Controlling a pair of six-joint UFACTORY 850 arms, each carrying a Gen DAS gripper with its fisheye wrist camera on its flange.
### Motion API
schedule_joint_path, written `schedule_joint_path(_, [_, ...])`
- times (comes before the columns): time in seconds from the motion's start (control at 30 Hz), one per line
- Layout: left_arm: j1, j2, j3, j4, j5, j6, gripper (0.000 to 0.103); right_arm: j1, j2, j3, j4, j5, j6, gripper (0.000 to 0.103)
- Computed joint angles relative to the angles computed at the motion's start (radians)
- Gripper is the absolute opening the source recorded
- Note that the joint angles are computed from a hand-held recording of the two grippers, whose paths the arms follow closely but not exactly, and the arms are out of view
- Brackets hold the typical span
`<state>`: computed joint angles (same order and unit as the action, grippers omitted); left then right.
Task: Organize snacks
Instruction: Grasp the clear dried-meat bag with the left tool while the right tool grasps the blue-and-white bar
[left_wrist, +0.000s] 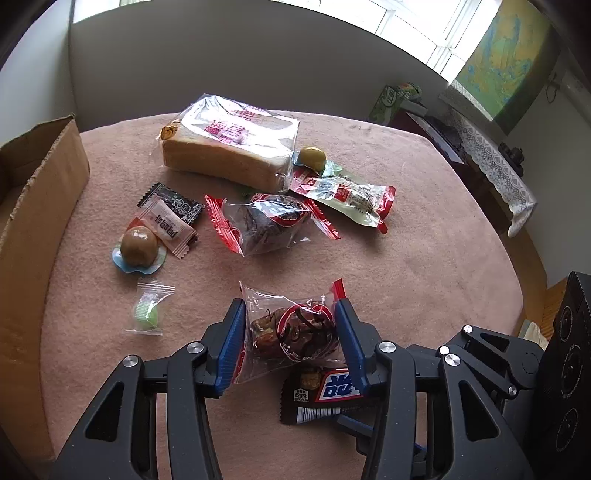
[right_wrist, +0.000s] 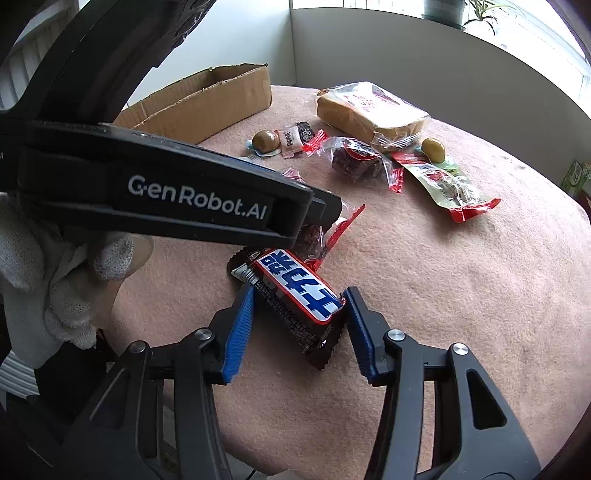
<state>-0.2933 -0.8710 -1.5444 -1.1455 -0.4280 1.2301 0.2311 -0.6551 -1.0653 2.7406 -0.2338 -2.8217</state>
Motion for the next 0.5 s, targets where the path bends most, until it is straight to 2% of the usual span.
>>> schedule_joint_path(0.17, [0.010, -0.003, -0.002, -0.008, 0.001, -0.012, 0.047, 0.015, 0.001, -0.003, 0.030, 0.018, -0.052, 0.040])
schedule_joint_path(0.3, [0.023, -0.003, -0.003, -0.018, 0.016, -0.030, 0.047, 0.012, 0.002, -0.001, -0.053, 0.019, 0.031, 0.036])
schedule_joint_path(0.43, [0.036, 0.007, 0.011, -0.036, 0.022, -0.015, 0.047, 0.002, 0.006, 0.001, -0.216, -0.003, 0.218, 0.035])
schedule_joint_path(0.5, [0.041, 0.016, 0.023, -0.059, 0.022, 0.007, 0.047, 0.004, 0.008, 0.005, -0.194, -0.010, 0.199, 0.035])
